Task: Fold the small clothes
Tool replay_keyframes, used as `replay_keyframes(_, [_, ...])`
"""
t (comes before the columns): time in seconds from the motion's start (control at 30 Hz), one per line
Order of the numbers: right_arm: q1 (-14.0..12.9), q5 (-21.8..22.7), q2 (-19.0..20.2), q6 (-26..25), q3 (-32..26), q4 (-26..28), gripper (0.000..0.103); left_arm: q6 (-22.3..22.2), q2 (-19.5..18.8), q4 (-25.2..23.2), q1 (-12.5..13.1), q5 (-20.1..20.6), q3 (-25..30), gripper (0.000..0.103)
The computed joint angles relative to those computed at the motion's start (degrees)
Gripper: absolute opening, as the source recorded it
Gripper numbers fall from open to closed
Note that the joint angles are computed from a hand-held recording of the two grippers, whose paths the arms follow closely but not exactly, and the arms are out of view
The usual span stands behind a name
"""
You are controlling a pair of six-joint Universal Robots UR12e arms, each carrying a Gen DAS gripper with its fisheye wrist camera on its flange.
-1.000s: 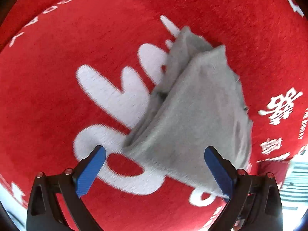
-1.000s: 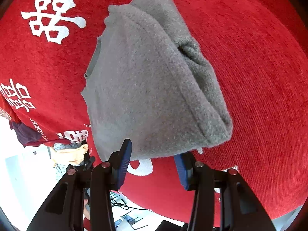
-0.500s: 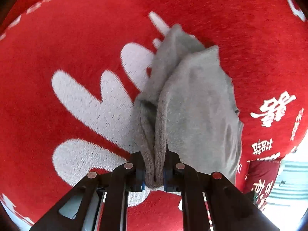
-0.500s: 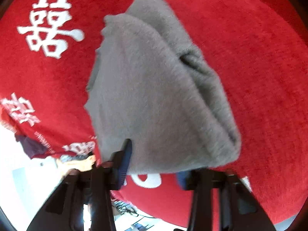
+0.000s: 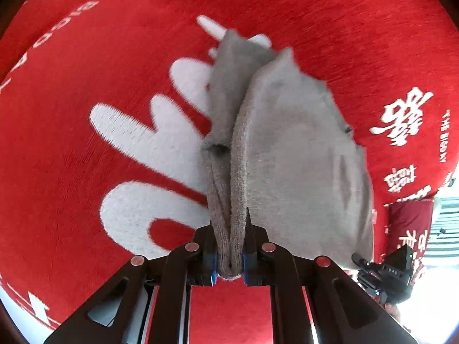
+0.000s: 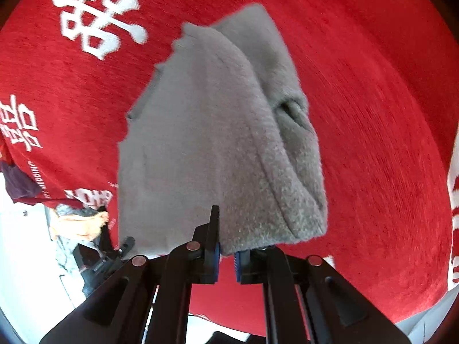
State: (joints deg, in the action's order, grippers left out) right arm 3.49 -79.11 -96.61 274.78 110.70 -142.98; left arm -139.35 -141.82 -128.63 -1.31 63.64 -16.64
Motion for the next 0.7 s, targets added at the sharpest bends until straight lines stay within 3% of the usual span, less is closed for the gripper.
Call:
replay_keyframes(0.1, [0.3,0.28,0.51,1.6,1.3,-1.56,0.008,-0.65,0.16,1.17,-0.38,1.91,-0.6,0.013])
replay_keyframes(0.17, [0.33,0.18,0.27,1.2,1.26,-1.41,0.008,-1.19,1.41,4.28,-0.63,4.23,-2.55,0.024])
replay_keyframes(0.23, [-0.08,1.76,0.1,-1.84,0.11,2.48,0.008,-1.9,3.21,9.13,-0.92,7.49,-5.66,0.044])
replay_keyframes(0.27, [-0.15,2.23,0.06,-2.86,-0.34,3.94,0.009,-2.51,3.79,10.75,-0.91,8.51,-6.56,0.048])
replay_keyframes(0.53, [0.38,5.8,2.17,-13.09,-7.92,20.74,0.03,-2.07,6.13,16.11,-0.95,12.22,-9.81,0.049])
replay_keyframes(0.63, [1.06,6.44,3.16,-14.96,-9.79,21.18,0.031,-2.32,6.51,16.71,-0.96,10.84,-10.38,0.049])
replay_keyframes(0.7, [1.32,6.52,3.7,-16.2,-10.65,20.93,0.031,-2.3,7.43,20.07,-1.51,14.23,-13.0,0.049])
